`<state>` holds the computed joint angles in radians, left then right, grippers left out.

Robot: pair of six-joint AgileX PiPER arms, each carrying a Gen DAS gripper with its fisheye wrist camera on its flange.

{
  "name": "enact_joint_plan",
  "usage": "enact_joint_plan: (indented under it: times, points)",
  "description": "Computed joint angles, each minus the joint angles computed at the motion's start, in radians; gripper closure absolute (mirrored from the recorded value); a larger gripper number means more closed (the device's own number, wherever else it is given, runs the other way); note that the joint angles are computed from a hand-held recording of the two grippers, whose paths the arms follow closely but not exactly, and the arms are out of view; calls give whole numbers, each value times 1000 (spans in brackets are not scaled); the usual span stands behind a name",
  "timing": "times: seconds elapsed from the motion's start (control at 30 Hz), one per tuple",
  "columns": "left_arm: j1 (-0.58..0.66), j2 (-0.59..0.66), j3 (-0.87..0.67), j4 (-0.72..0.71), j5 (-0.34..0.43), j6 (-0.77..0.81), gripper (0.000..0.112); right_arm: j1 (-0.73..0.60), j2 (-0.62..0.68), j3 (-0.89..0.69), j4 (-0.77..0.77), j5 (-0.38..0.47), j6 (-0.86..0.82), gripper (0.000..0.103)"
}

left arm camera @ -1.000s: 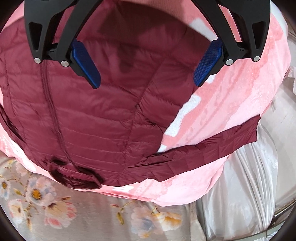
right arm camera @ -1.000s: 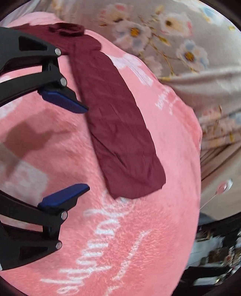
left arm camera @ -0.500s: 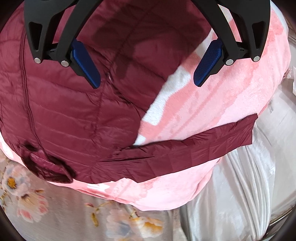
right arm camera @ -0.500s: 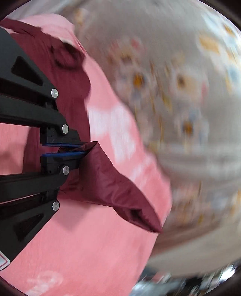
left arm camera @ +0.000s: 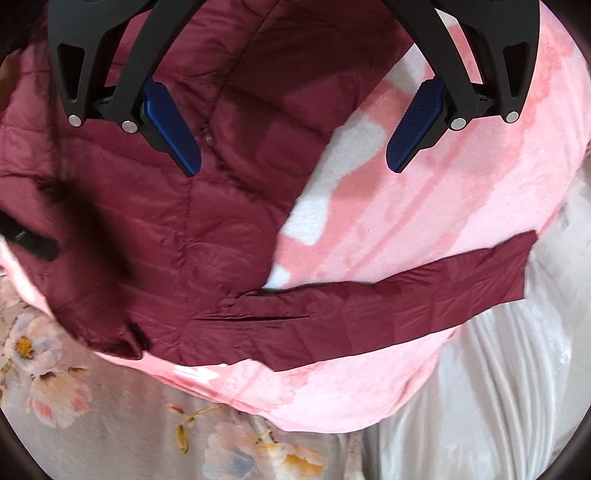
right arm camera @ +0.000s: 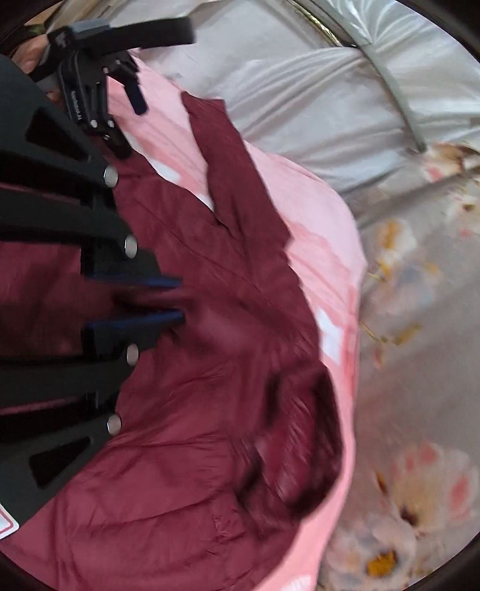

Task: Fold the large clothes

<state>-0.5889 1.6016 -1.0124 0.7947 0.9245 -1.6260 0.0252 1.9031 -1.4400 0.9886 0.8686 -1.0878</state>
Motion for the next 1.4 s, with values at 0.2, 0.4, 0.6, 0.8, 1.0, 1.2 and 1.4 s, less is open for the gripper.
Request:
enact_joint_plan:
  times: [0.2,0.4,0.6,0.8,1.0,1.2,1.4]
  points:
    - [84,14,-71,-82,-199,148,14,-143,-52,33,156,24,-44,41]
    - [210,205,-276,-507,-368,568,14,-380,34,-45,97,11,110,41]
    - [270,313,-377,-734,-395,702,82,-477,203,-167,-34,-16,290,41]
    - [262,285,-418,-527,-339,568,105,-500,384,-399,-13,70,449,82]
    - [238,328,-442,-384,-277,497,105,-464,230,-225,97,-112,205,101]
    - [171,421,-469,-203,-222,362,105,-385,313,-291,-234,-169,425,101]
    - [120,441,-520,-104,-69,334,90,-360,265,-255,-362,-213,524,94]
